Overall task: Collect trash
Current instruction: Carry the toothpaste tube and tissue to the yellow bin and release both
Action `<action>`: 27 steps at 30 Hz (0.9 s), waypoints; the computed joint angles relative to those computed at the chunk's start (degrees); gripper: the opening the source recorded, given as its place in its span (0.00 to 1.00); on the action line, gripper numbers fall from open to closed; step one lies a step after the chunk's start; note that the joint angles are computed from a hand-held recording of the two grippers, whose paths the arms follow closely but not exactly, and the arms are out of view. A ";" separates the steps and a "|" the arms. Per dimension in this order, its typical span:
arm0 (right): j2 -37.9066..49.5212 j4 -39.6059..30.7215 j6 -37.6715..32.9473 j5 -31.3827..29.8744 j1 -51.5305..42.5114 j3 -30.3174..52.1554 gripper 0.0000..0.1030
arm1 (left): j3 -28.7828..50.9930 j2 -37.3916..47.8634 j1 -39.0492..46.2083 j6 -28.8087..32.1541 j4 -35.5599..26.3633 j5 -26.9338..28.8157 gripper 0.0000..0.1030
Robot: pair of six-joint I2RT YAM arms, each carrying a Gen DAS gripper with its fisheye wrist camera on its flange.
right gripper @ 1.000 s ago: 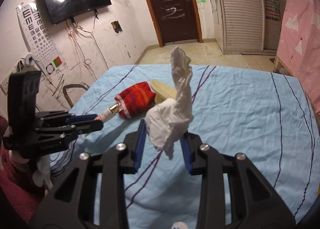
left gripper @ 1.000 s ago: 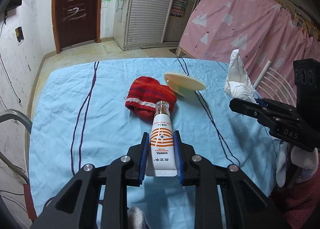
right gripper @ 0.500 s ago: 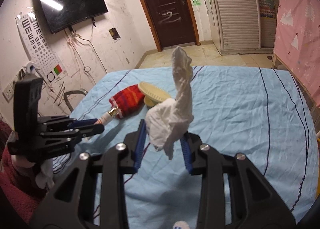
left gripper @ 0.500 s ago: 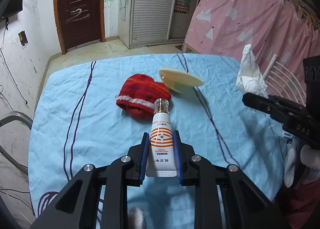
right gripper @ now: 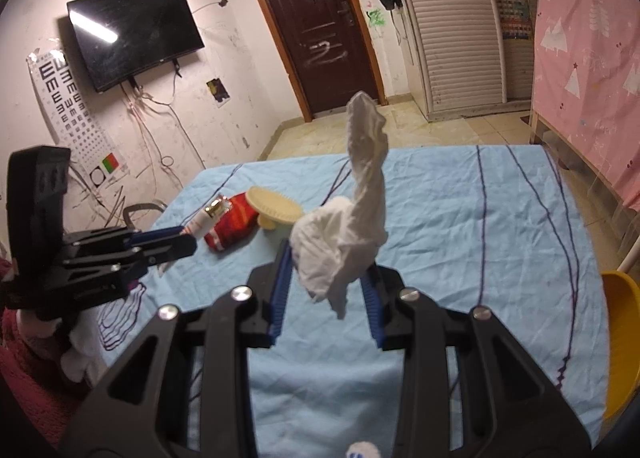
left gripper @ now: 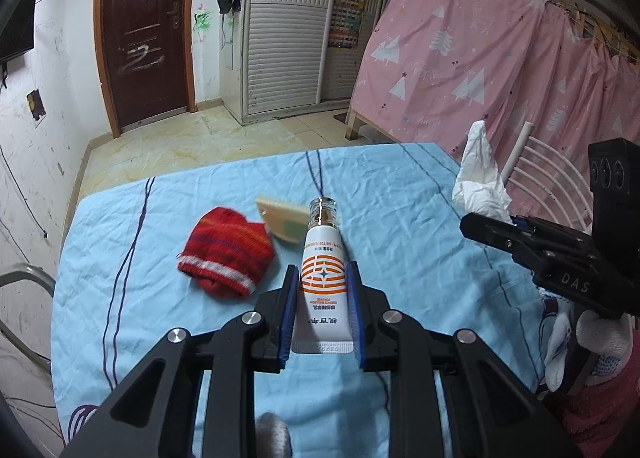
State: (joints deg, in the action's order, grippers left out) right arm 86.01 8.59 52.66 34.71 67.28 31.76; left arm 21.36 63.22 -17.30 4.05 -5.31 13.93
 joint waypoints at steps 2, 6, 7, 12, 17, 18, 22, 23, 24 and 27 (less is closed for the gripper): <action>-2.21 -0.51 0.66 0.81 0.18 -1.84 0.31 | 0.67 0.08 -2.72 -1.61 0.23 -1.61 0.14; -7.93 -2.60 2.29 2.63 0.46 -6.00 0.31 | 2.02 0.69 -8.27 -4.82 1.07 -4.71 0.14; -9.29 -3.25 2.59 2.93 0.42 -6.83 0.31 | 2.39 1.14 -9.81 -5.77 1.53 -5.70 0.14; -16.12 -7.22 4.31 4.74 0.54 -10.54 0.31 | 4.87 3.59 -16.36 -9.45 2.93 -8.71 0.14; -23.57 -12.26 6.40 6.51 0.74 -14.09 0.31 | 7.71 6.38 -22.32 -12.25 4.21 -11.53 0.14; -25.38 -14.06 7.01 7.14 0.88 -14.72 0.31 | 8.64 7.31 -23.81 -12.76 4.39 -12.26 0.14; -33.05 -22.25 9.57 10.01 1.59 -16.67 0.31 | 12.40 11.44 -28.81 -13.89 4.63 -15.15 0.14; -34.46 -24.48 10.40 10.75 1.70 -16.80 0.31 | 13.48 12.65 -30.08 -14.26 4.74 -15.74 0.14; -36.38 -27.22 11.55 11.62 1.90 -17.21 0.31 | 14.43 13.58 -31.12 -14.54 4.75 -16.22 0.14; -42.03 -34.59 15.11 13.02 2.63 -18.55 0.31 | 17.51 16.54 -34.84 -14.92 4.83 -17.53 0.14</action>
